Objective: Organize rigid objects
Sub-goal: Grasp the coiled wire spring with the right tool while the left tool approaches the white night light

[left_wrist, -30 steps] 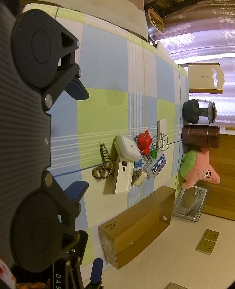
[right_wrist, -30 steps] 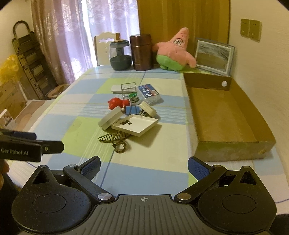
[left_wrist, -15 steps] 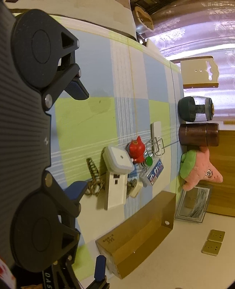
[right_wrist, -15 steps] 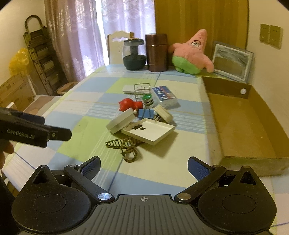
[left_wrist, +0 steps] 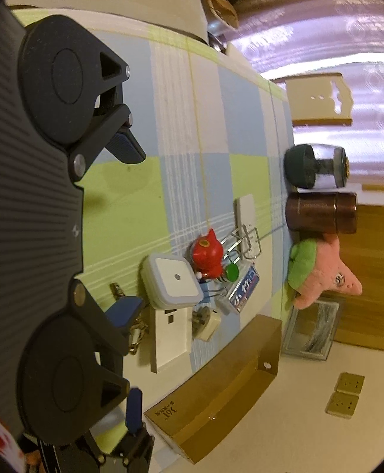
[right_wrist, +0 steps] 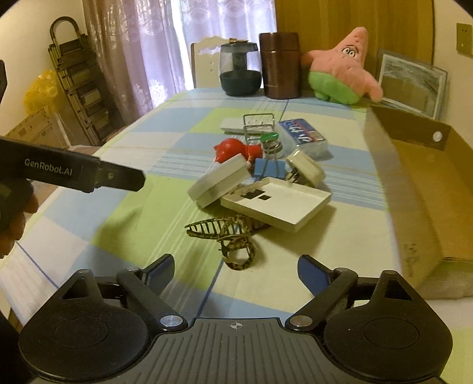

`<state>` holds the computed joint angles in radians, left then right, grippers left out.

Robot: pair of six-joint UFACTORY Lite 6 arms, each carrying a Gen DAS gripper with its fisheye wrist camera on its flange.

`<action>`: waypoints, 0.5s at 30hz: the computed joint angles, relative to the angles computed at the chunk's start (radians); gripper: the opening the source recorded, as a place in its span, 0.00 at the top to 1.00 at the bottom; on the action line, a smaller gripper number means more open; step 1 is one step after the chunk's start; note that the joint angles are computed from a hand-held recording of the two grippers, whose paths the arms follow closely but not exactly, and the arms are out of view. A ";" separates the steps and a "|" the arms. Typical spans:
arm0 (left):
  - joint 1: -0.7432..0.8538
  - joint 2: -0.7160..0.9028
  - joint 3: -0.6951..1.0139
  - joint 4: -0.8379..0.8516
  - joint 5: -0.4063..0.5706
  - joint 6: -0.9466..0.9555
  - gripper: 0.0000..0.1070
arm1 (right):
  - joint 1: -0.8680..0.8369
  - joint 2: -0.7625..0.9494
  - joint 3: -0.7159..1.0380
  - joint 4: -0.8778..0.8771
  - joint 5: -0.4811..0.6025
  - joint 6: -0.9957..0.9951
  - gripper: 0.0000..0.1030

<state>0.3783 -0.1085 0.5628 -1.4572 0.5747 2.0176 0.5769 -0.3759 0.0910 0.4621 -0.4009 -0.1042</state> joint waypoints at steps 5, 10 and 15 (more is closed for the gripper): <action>-0.018 0.082 0.018 -0.118 0.018 0.171 0.14 | -0.008 0.219 0.058 -0.121 -0.171 0.118 0.26; -0.023 0.146 0.058 -0.082 0.031 0.139 0.15 | -0.021 0.375 0.106 -0.162 -0.287 0.159 0.42; -0.029 0.164 0.070 -0.065 0.026 0.133 0.15 | -0.004 0.453 0.131 -0.142 -0.368 0.130 0.52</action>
